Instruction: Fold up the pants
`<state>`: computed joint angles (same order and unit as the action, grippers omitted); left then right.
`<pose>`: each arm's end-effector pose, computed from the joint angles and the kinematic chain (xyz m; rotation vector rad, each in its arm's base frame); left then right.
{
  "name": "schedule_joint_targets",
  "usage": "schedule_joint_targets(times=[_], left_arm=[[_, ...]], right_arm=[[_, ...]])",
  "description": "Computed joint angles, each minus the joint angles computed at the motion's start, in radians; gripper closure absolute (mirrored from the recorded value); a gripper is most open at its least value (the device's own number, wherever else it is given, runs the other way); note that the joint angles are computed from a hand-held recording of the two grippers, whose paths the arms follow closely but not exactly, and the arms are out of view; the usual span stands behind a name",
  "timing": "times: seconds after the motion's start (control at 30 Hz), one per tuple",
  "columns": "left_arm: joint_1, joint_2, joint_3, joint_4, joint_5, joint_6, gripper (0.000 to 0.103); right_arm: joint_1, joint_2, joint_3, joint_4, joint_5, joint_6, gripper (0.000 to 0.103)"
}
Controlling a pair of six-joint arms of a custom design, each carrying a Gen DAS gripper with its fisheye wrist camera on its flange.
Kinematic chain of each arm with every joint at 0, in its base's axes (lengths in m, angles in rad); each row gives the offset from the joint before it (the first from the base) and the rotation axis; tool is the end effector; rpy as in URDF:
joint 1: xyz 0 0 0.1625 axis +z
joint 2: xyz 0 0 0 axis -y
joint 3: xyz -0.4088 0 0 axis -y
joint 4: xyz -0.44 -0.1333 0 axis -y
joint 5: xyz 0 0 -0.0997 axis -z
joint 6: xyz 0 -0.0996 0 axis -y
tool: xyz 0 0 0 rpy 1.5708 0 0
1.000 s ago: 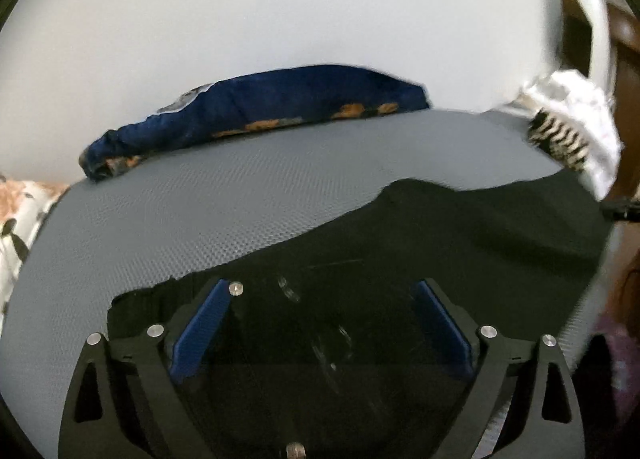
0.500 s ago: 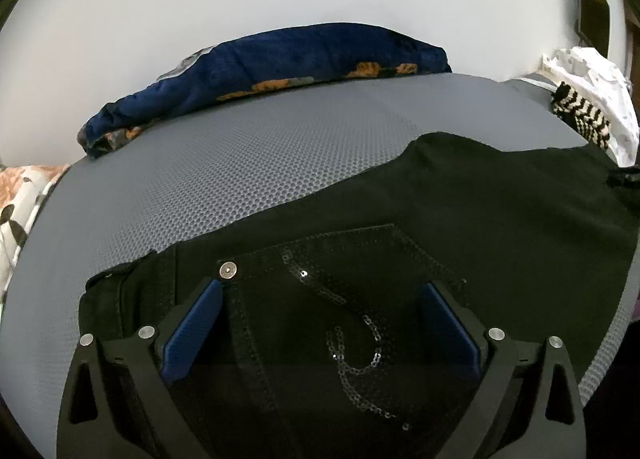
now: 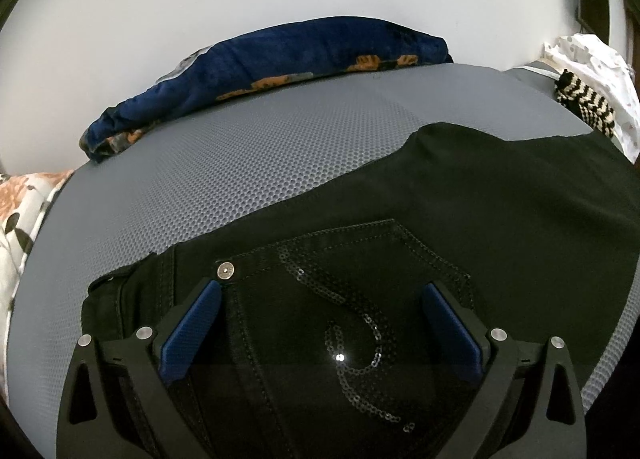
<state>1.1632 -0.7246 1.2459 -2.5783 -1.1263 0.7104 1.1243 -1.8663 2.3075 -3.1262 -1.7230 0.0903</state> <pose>-0.1625 -0.8206 0.1814 1.2465 2.2655 -0.5450 -0.0709 -0.4219 0.4118 -0.7532 -2.3049 1.4522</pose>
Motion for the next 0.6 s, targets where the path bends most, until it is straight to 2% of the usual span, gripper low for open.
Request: schedule_joint_targets(times=[0.07,0.13,0.2,0.23,0.37,0.47,0.5,0.6], left_arm=[[0.000,0.001,0.000,-0.002,0.002,0.002,0.003],[-0.001,0.003,0.001,-0.007,0.009,0.006,0.003],[-0.003,0.005,0.002,-0.012,0.018,0.013,0.002],[-0.003,0.006,0.002,-0.013,0.020,0.014,0.002],[-0.004,0.006,0.003,-0.014,0.024,0.017,0.002],[-0.004,0.006,0.005,-0.016,0.025,0.019,0.001],[-0.004,0.006,0.005,-0.016,0.026,0.019,0.001],[-0.005,0.005,0.008,-0.018,0.027,0.019,0.001]], right_arm=[[-0.051,-0.034,0.043,0.000,0.127,0.038,0.032],[-0.074,-0.045,0.082,-0.051,0.191,0.073,0.032],[-0.132,-0.078,0.123,-0.066,0.344,0.131,0.032],[-0.153,-0.085,0.145,-0.094,0.397,0.157,0.032],[-0.191,-0.070,0.207,-0.189,0.512,0.253,0.032],[-0.163,-0.017,0.215,-0.297,0.480,0.292,0.033],[-0.167,-0.003,0.215,-0.317,0.496,0.316,0.032],[-0.190,0.082,0.211,-0.481,0.567,0.385,0.030]])
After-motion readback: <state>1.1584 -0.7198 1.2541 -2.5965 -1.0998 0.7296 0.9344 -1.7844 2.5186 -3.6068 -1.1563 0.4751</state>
